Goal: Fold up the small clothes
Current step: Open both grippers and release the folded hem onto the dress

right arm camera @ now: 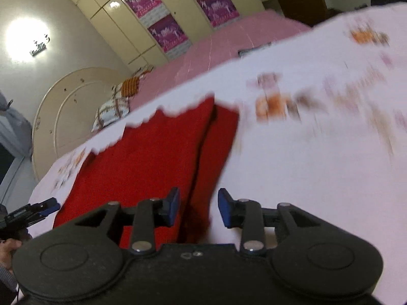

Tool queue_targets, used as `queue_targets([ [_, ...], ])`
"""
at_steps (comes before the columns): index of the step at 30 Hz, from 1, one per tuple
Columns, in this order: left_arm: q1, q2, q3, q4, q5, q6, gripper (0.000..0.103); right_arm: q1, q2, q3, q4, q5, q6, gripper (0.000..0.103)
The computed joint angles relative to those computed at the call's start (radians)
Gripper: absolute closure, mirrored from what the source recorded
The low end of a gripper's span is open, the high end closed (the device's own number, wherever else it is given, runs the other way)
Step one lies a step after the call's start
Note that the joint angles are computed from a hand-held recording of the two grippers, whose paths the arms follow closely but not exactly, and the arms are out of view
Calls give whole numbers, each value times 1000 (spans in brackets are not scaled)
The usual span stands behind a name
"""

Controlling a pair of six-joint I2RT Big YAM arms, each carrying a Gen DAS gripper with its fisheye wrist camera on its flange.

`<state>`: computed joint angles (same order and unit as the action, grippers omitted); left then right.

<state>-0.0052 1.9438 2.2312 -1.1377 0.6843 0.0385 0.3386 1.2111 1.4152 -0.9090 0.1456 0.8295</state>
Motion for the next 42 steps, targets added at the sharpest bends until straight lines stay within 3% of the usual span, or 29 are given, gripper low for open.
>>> queue_targets([
  [5,-1,-64,-128,19,9,-22,47,78,-22,-33,20,27,69,65],
  [9,-18,-71,-135,-11,-24,-1,47,97,27,21,0,18,24,79],
  [10,-21,-70,-130,-20,-25,9,57,101,46,47,-29,23,7,81],
  [12,-26,-43,-81,-76,-38,43,93,111,80,90,-100,39,-13,87],
  [13,-23,-40,-75,-76,-35,35,93,112,88,98,-112,41,-20,95],
  [15,-8,-49,-80,-48,-22,8,94,115,92,115,-136,50,-43,96],
  [17,12,-57,-73,-55,-28,71,95,120,59,108,-141,83,-43,96],
  [19,22,-35,-39,-107,-74,143,99,115,32,99,-167,103,-48,97],
  [23,21,-8,-10,-143,-64,187,99,102,42,59,-191,72,-34,95],
  [24,19,-13,-9,-139,-74,189,95,107,46,67,-194,85,-28,91],
  [25,22,-20,-9,-132,-87,178,80,111,43,73,-193,101,-13,79],
  [26,26,-41,-30,-97,-112,151,71,120,36,78,-191,133,-11,79],
  [28,34,-116,-128,61,-137,94,42,149,33,108,-201,238,-56,80],
  [30,7,-135,-143,122,-128,58,40,162,57,151,-191,275,-116,80],
  [33,-88,-130,-142,172,-81,69,40,170,162,240,-155,270,-215,80],
  [35,-144,-97,-105,140,-71,108,40,179,242,299,-126,248,-275,80],
  [38,-198,-42,-55,80,-126,172,40,194,339,378,-140,240,-357,82],
  [40,-192,-17,-41,57,-189,191,40,200,363,398,-178,277,-401,82],
  [42,-145,-19,-67,98,-167,175,41,184,340,369,-221,335,-375,86],
])
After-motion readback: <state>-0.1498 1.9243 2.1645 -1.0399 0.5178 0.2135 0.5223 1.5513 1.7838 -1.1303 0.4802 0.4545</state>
